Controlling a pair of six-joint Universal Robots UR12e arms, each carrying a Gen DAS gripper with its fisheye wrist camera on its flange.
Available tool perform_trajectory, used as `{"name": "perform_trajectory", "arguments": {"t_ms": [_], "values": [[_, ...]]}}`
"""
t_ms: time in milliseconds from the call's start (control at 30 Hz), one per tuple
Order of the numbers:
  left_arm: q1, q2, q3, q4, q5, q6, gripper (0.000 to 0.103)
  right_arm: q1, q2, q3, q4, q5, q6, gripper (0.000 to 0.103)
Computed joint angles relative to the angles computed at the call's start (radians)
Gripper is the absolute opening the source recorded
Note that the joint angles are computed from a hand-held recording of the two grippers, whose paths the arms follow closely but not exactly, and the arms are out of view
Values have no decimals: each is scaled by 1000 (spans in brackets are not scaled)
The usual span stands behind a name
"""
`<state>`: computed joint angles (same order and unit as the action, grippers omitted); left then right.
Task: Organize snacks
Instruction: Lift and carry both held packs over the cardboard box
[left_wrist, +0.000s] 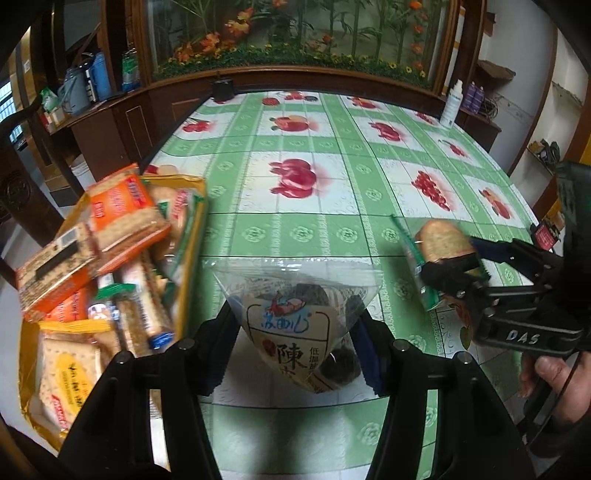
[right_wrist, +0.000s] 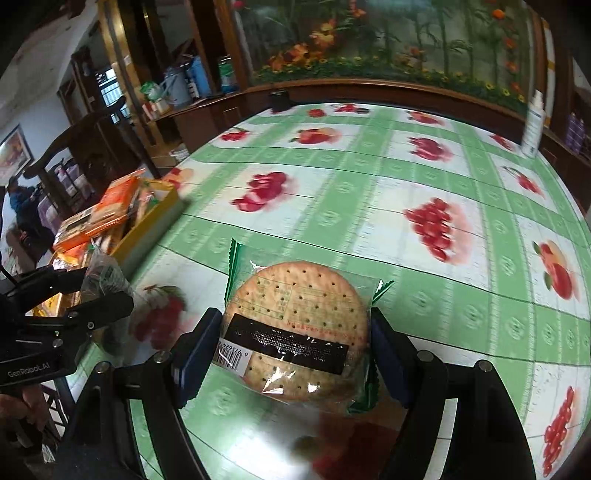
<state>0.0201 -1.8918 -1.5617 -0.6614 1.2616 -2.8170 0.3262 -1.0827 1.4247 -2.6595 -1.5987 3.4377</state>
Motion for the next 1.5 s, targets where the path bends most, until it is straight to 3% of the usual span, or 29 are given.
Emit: {"name": "perform_trajectory", "arguments": {"t_ms": [500, 600, 700, 1100, 1400, 1433, 1500], "values": [[111, 58, -24, 8, -113, -57, 58, 62, 104, -194, 32, 76, -129, 78], [125, 70, -36, 48, -94, -76, 58, 73, 127, -240, 40, 93, -157, 78], [150, 78, -37, 34, -124, -91, 57, 80, 146, -277, 45, 109, -176, 78], [193, 79, -39, 16, 8, -133, 57, 115, 244, -453, 121, 191, -263, 78], [190, 16, -5, -37, 98, -172, 58, 152, 365, -641, 273, 105, -336, 80], [193, 10, -3, -34, 95, -180, 60, 153, 363, -628, 254, 94, -327, 81], [198, 8, -8, -19, 90, -205, 80, 145, 347, -597, 213, 118, -306, 82]]}}
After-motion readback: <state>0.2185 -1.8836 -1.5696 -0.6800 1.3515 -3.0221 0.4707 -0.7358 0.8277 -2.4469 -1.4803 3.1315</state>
